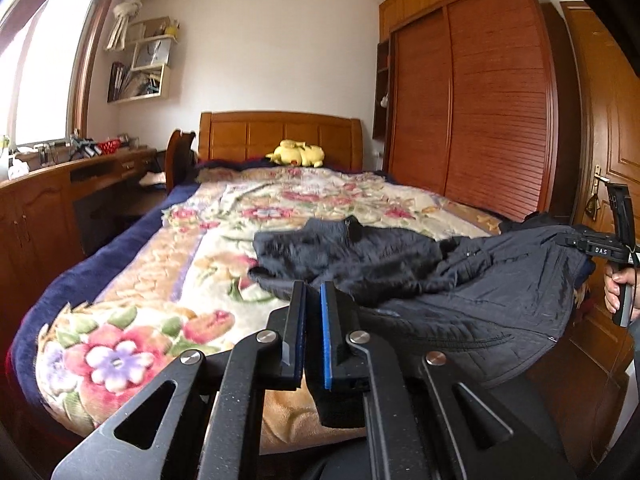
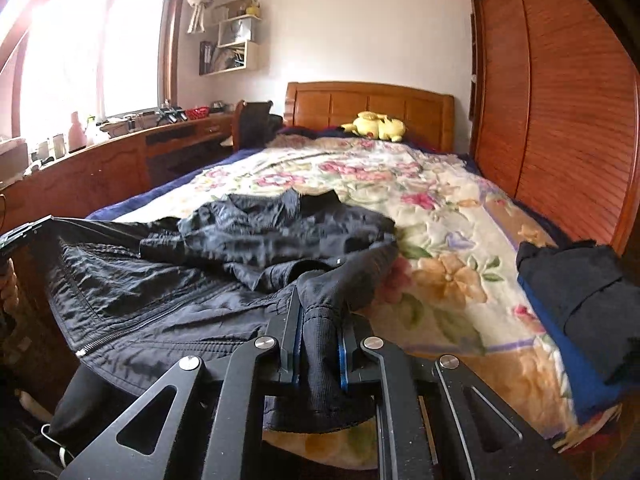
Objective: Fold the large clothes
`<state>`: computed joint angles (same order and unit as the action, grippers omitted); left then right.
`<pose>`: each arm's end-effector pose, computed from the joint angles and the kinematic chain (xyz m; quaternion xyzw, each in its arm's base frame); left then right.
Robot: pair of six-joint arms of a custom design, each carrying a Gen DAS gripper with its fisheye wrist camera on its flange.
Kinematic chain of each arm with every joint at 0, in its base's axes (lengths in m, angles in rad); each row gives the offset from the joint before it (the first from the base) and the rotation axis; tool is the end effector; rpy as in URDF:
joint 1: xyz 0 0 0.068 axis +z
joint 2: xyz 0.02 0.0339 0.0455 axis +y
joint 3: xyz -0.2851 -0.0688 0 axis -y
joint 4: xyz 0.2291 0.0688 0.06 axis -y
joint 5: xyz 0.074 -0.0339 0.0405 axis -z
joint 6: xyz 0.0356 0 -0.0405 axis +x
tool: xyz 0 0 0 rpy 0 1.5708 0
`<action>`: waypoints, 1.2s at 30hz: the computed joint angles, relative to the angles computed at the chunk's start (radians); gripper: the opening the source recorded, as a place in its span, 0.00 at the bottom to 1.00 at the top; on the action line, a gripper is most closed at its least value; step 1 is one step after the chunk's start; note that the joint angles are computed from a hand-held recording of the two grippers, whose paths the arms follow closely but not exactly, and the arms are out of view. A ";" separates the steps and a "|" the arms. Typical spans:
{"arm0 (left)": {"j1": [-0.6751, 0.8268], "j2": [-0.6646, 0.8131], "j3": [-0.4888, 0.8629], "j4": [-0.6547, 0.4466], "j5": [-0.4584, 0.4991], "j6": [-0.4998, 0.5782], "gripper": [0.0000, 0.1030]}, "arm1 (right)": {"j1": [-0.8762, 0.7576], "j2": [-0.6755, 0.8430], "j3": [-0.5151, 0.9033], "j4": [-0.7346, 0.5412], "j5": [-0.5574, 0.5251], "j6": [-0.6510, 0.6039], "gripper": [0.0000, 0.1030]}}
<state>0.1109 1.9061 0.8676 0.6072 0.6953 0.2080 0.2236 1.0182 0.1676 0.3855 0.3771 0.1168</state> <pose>0.3741 0.0187 0.1734 0.2220 0.7818 -0.2027 0.5463 0.1611 0.0232 0.1755 0.0537 0.8400 -0.0698 0.5354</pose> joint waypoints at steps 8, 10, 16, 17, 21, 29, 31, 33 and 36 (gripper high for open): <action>0.043 -0.049 0.006 0.057 0.050 -0.062 0.07 | 0.107 -0.220 0.009 -0.126 0.095 -0.028 0.12; 0.044 -0.032 0.038 0.048 0.051 -0.077 0.07 | 0.096 -0.225 0.009 -0.107 0.091 -0.045 0.12; 0.018 0.060 0.144 0.006 0.003 -0.067 0.07 | -0.099 0.012 0.004 0.107 -0.081 -0.091 0.12; 0.012 0.074 0.152 0.009 -0.005 -0.066 0.07 | -0.130 0.072 0.002 0.158 -0.115 -0.094 0.12; -0.006 0.139 0.195 0.027 -0.029 -0.072 0.07 | -0.186 0.285 0.041 0.305 -0.181 -0.097 0.12; -0.060 0.276 0.377 -0.064 -0.109 -0.067 0.07 | -0.289 0.585 0.208 0.425 -0.305 -0.126 0.13; -0.074 0.312 0.441 -0.094 -0.120 -0.078 0.07 | -0.300 0.643 0.246 0.445 -0.308 -0.135 0.13; -0.090 0.350 0.514 -0.133 -0.134 -0.083 0.07 | -0.311 0.687 0.297 0.432 -0.310 -0.146 0.13; -0.120 0.418 0.660 -0.214 -0.157 -0.081 0.07 | -0.331 0.733 0.369 0.409 -0.303 -0.162 0.13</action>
<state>-0.0096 2.3241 1.5279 0.3929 0.5386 0.1267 -0.1072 1.7517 0.5370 0.7941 0.0741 -0.0448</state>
